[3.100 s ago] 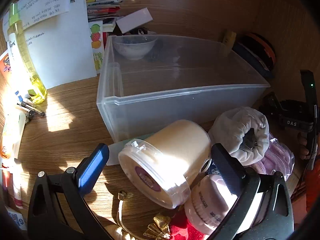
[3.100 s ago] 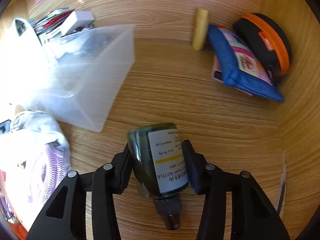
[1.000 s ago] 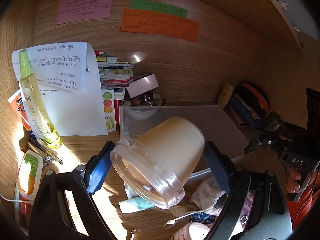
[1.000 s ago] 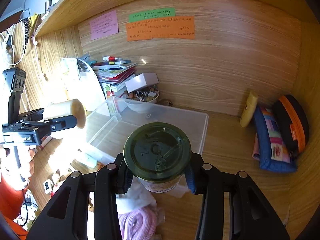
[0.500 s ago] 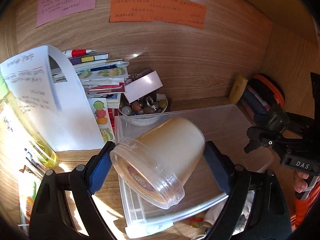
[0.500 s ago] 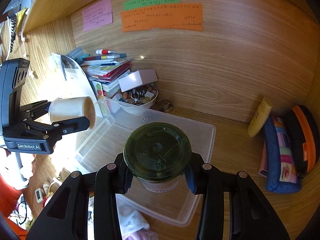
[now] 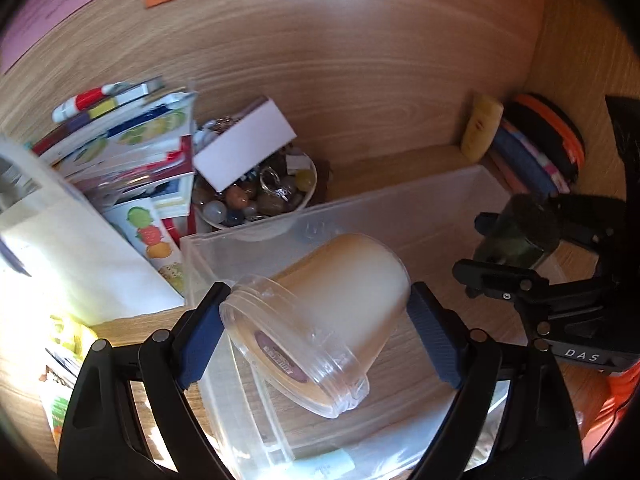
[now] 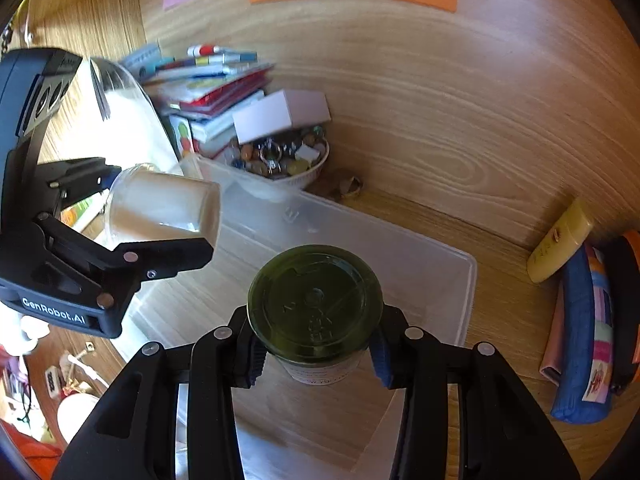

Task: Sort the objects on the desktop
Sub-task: 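Lower the green bottle into the clear box and open right tool while left releases cream cup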

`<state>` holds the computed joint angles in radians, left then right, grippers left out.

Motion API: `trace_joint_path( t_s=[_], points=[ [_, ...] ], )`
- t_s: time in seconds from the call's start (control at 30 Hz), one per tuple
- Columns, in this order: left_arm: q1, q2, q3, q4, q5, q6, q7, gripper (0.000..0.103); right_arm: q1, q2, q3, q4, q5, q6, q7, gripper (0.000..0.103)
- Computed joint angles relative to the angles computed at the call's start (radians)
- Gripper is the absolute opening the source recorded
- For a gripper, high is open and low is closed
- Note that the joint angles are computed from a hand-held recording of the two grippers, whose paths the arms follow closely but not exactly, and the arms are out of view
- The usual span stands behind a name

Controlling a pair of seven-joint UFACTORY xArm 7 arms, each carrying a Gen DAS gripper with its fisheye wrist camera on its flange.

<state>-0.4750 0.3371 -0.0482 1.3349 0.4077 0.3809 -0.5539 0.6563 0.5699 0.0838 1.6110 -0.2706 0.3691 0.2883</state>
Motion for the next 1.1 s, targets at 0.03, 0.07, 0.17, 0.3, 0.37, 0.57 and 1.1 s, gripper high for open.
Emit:
trace_joint_path(
  t_s=[0.03,0.07,0.17,0.3,0.37,0.57,1.1],
  points=[
    [-0.002,0.009,-0.002,0.013,0.001,0.014,0.010,0.089,0.001,0.005,-0.001,0.010,-0.002,0.016,-0.005,0.038],
    [-0.001,0.015,-0.006,0.020,-0.002,0.024,0.022,0.089,-0.001,0.010,0.002,0.019,-0.002,0.036,-0.015,0.038],
    [0.001,0.034,-0.015,0.043,-0.017,0.050,0.056,0.089,-0.007,0.020,0.010,0.034,0.005,0.066,-0.033,0.038],
    [0.006,0.056,-0.025,0.066,-0.049,0.082,0.101,0.089,-0.018,0.040,0.026,0.066,0.029,0.103,-0.063,0.038],
    [0.005,0.058,-0.027,0.065,-0.061,0.091,0.115,0.089,-0.014,0.045,0.023,0.071,0.030,0.114,-0.071,0.038],
    [-0.008,0.073,-0.025,0.093,-0.073,0.159,0.138,0.089,-0.006,0.053,0.021,0.079,0.032,0.137,-0.084,0.038],
    [-0.046,0.057,0.007,0.090,0.031,0.192,0.072,0.090,0.020,0.023,-0.006,0.019,-0.034,0.109,-0.017,0.041]
  ],
)
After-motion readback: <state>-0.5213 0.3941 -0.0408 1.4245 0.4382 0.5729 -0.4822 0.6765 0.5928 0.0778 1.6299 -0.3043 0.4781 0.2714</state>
